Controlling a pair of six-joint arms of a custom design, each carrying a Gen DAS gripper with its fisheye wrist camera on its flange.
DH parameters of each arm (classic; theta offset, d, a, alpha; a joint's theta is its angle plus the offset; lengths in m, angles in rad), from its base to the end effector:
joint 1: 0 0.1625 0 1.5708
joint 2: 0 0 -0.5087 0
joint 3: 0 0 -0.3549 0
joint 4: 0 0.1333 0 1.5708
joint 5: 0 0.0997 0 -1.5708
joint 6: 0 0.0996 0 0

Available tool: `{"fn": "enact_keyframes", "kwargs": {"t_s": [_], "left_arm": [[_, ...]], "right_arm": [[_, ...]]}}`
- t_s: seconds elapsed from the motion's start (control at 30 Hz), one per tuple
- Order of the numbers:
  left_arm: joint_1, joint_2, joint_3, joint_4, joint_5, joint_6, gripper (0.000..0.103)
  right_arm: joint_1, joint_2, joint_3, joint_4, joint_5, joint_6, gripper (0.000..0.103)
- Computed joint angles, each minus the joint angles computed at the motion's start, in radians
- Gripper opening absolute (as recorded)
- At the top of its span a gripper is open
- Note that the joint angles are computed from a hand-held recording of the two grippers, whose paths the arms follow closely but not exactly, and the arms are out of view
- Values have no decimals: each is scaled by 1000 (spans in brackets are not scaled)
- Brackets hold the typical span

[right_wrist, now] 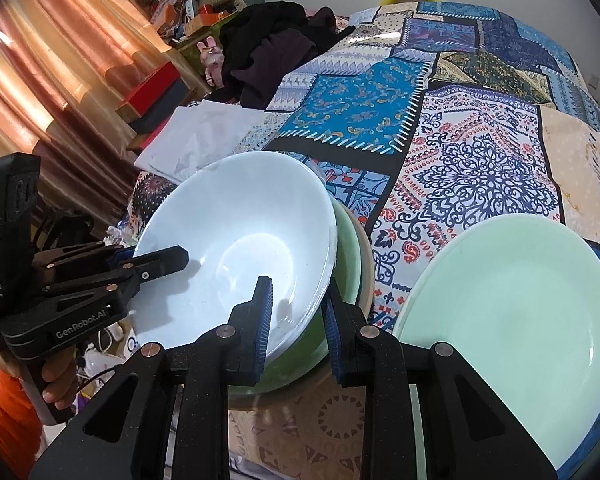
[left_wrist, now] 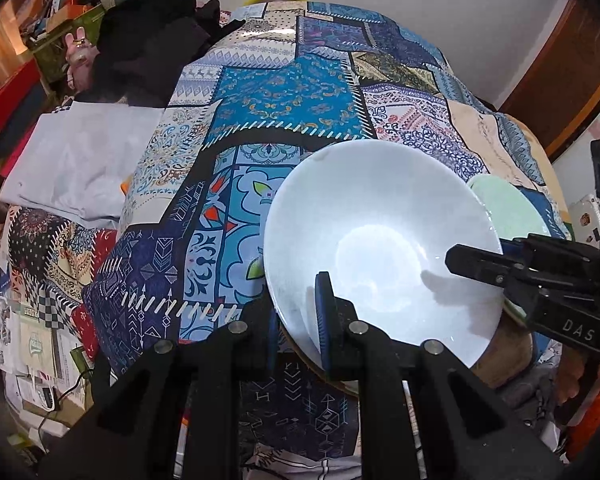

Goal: Organize plates and bowls
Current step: 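Lower the white bowl into the nested bowls on the stack with both tools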

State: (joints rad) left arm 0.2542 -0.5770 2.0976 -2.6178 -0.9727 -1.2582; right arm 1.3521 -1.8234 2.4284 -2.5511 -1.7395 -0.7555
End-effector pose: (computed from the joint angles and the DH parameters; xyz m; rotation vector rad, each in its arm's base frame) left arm -0.4318 -0.3079 -0.0332 0.2560 2.4652 -0.5648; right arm 0.0501 -0.3118 0.3984 0.6983 -2.7084 0.3586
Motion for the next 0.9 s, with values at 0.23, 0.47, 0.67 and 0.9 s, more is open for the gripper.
{"fn": "enact_keyframes", "kwargs": {"t_s": [0.23,0.47,0.67,0.9], "left_arm": [[-7,8,-10,32,15,5,15],[-10,7,-14,64,16,-8,16],[-15,5,-16,68,13,-3,16],[-23,-20,5,13,12,-4,19]], "right_arm": [[-2,-5,0,7,-3,-10,25],[3,-21,3,-11,-5,-16,26],[-7,-24,-4,4,3,-18,26],[-6,-34,-6,-24,-3,-33,29]]}}
